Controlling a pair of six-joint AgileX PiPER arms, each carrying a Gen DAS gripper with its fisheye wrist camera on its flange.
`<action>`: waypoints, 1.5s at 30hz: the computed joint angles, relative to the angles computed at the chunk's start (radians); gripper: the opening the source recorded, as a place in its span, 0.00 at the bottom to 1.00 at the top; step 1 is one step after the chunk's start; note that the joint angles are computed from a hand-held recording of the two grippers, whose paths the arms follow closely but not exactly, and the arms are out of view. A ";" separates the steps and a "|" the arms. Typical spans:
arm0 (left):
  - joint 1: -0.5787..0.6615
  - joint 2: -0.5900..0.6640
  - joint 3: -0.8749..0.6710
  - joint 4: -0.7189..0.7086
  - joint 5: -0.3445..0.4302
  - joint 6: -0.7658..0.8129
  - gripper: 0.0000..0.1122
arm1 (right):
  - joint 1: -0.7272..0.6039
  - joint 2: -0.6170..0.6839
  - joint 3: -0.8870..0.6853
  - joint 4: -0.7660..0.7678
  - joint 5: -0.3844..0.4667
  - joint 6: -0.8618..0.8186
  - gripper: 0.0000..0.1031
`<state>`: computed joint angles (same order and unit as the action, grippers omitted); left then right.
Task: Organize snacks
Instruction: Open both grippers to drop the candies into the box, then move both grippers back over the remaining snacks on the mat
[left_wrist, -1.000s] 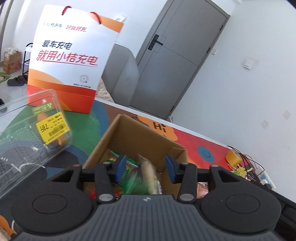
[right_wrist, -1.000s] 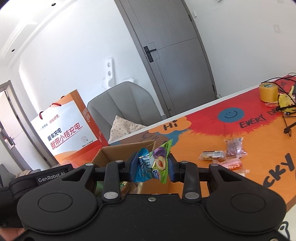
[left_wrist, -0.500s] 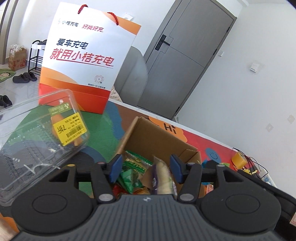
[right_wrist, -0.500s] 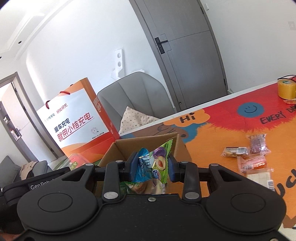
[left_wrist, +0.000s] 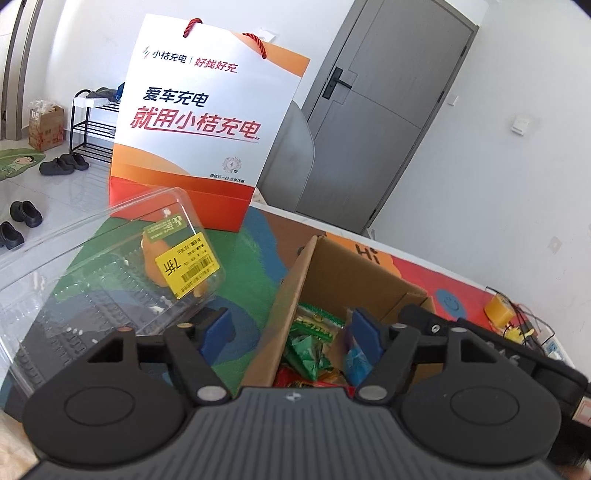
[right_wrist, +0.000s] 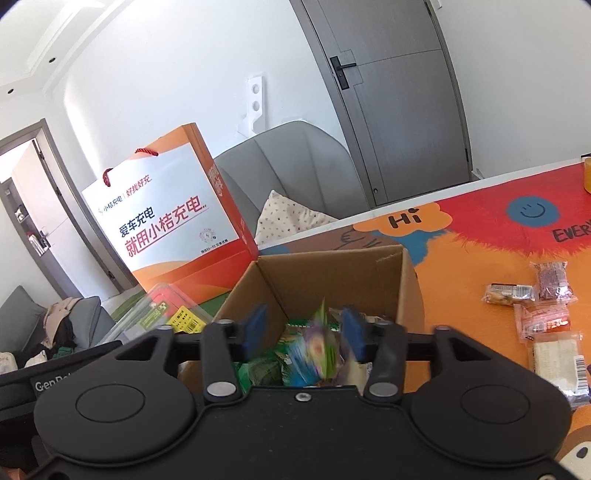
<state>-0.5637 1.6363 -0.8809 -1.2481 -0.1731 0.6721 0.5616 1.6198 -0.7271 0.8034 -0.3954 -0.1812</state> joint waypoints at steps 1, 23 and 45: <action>-0.002 -0.002 0.001 -0.020 0.002 0.021 0.65 | 0.005 -0.007 0.003 0.039 -0.005 -0.032 0.58; -0.189 -0.031 -0.021 -0.274 -0.125 0.288 0.87 | -0.086 -0.318 0.285 0.066 0.006 -0.001 1.00; -0.352 -0.011 -0.088 -0.396 -0.164 0.461 0.88 | -0.147 -0.597 0.443 0.475 -0.012 -0.418 1.00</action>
